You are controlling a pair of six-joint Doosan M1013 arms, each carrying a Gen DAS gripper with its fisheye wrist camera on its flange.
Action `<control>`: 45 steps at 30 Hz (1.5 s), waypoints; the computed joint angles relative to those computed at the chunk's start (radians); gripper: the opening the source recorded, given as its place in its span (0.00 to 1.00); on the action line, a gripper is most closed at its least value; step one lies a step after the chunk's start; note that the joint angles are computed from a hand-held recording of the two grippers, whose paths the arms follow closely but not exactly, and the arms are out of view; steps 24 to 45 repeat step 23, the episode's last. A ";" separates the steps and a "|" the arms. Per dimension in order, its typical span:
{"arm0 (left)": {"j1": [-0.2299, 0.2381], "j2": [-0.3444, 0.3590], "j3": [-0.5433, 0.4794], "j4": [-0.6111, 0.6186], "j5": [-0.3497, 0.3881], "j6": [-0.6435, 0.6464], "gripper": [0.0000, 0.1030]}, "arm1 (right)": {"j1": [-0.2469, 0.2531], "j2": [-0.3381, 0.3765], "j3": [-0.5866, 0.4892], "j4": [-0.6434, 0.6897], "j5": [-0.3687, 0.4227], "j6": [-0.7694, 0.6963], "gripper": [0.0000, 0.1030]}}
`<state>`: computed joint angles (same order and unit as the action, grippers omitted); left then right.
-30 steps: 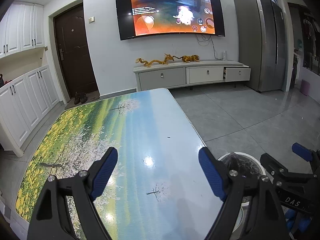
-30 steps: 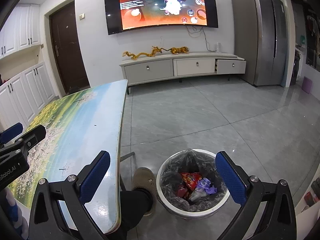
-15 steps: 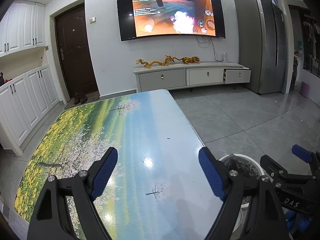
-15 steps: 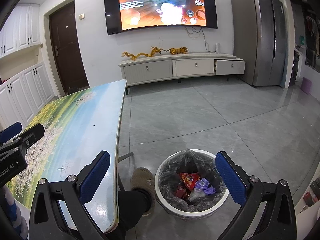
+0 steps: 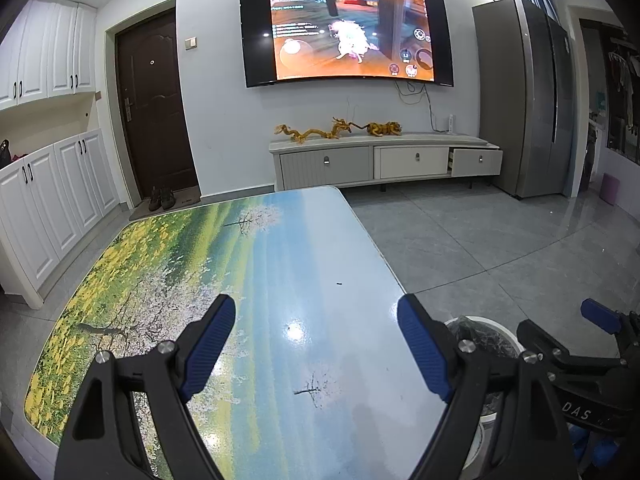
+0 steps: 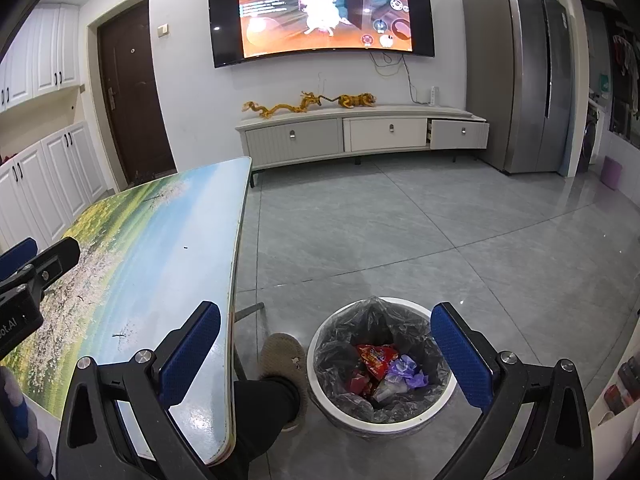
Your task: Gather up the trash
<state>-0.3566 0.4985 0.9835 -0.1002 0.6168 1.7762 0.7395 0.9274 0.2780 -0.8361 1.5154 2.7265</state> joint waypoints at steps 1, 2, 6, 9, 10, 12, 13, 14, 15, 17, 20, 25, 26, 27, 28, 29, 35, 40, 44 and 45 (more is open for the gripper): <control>0.001 0.001 -0.001 -0.001 0.001 -0.002 0.80 | 0.001 0.007 -0.015 0.000 0.008 -0.009 1.00; 0.001 0.002 -0.004 -0.002 0.003 -0.003 0.80 | 0.001 0.012 -0.024 -0.002 0.014 -0.014 1.00; 0.004 0.008 -0.015 -0.006 0.015 -0.012 0.80 | 0.003 0.019 -0.042 -0.011 0.028 -0.023 1.00; 0.006 0.011 -0.019 -0.010 0.022 -0.016 0.80 | 0.003 0.025 -0.055 -0.017 0.038 -0.030 1.00; 0.006 0.012 -0.020 -0.012 0.022 -0.015 0.80 | 0.003 0.027 -0.060 -0.019 0.040 -0.031 1.00; 0.007 0.013 -0.021 -0.012 0.023 -0.015 0.80 | 0.004 0.032 -0.070 -0.021 0.044 -0.035 1.00; 0.007 0.013 -0.021 -0.012 0.024 -0.016 0.80 | 0.004 0.032 -0.071 -0.021 0.044 -0.036 1.00; 0.007 0.014 -0.023 -0.013 0.026 -0.018 0.80 | 0.003 0.036 -0.077 -0.020 0.046 -0.040 1.00; 0.008 0.015 -0.024 -0.012 0.026 -0.021 0.80 | 0.003 0.038 -0.083 -0.019 0.048 -0.044 1.00; 0.008 0.017 -0.026 -0.008 0.027 -0.028 0.80 | 0.003 0.040 -0.085 -0.018 0.049 -0.048 1.00; 0.010 0.020 -0.032 -0.009 0.031 -0.031 0.80 | 0.001 0.037 -0.081 -0.016 0.048 -0.047 1.00; 0.010 0.023 -0.035 -0.005 0.030 -0.035 0.80 | 0.001 0.036 -0.078 -0.017 0.046 -0.046 1.00; 0.010 0.023 -0.035 -0.005 0.030 -0.035 0.80 | 0.001 0.036 -0.078 -0.017 0.046 -0.046 1.00; 0.010 0.023 -0.035 -0.005 0.030 -0.035 0.80 | 0.001 0.036 -0.078 -0.017 0.046 -0.046 1.00; 0.010 0.023 -0.035 -0.005 0.030 -0.035 0.80 | 0.001 0.036 -0.078 -0.017 0.046 -0.046 1.00; 0.010 0.023 -0.035 -0.005 0.030 -0.035 0.80 | 0.001 0.036 -0.078 -0.017 0.046 -0.046 1.00; 0.010 0.023 -0.035 -0.005 0.030 -0.035 0.80 | 0.001 0.036 -0.078 -0.017 0.046 -0.046 1.00; 0.010 0.023 -0.035 -0.005 0.030 -0.035 0.80 | 0.001 0.036 -0.078 -0.017 0.046 -0.046 1.00; 0.010 0.023 -0.035 -0.005 0.030 -0.035 0.80 | 0.001 0.036 -0.078 -0.017 0.046 -0.046 1.00; 0.010 0.023 -0.035 -0.005 0.030 -0.035 0.80 | 0.001 0.036 -0.078 -0.017 0.046 -0.046 1.00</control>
